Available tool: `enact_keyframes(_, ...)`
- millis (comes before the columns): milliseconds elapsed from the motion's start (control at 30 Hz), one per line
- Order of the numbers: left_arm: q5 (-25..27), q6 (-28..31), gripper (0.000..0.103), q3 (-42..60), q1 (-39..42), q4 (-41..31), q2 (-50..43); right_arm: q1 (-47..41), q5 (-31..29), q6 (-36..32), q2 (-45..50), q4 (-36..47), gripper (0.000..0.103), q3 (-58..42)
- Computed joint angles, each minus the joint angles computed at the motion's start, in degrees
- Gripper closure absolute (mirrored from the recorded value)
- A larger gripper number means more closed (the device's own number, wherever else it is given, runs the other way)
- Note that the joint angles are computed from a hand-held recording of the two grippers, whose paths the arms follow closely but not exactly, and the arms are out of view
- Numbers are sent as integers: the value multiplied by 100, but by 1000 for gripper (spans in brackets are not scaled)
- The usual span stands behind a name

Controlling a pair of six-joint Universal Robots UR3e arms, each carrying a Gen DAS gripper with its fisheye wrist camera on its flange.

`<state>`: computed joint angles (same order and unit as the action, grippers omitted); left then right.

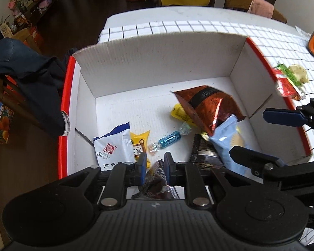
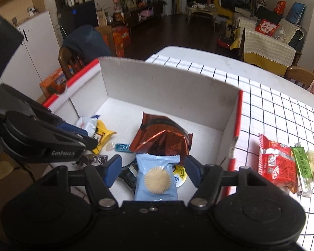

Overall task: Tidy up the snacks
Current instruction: 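Carry the candy and biscuit packet into the box and open both grippers, then move both tools back over the remaining snack pile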

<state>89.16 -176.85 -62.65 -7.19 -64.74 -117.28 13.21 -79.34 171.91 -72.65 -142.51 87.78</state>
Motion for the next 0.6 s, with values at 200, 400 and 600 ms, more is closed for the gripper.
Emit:
enact_keyframes(200,-145,-180,74,-155,-64,164,306,-240,251,0,-586,-69,25,430)
enact_keyframes(400,-178,-313,38,-315,-281,476,598,-634,554,-48,-1225,-32,20,889)
enact_keyframes(600,-153,-536,33,2,-596,464,531,-1324,1024,-247,-1949,112,8,1431)
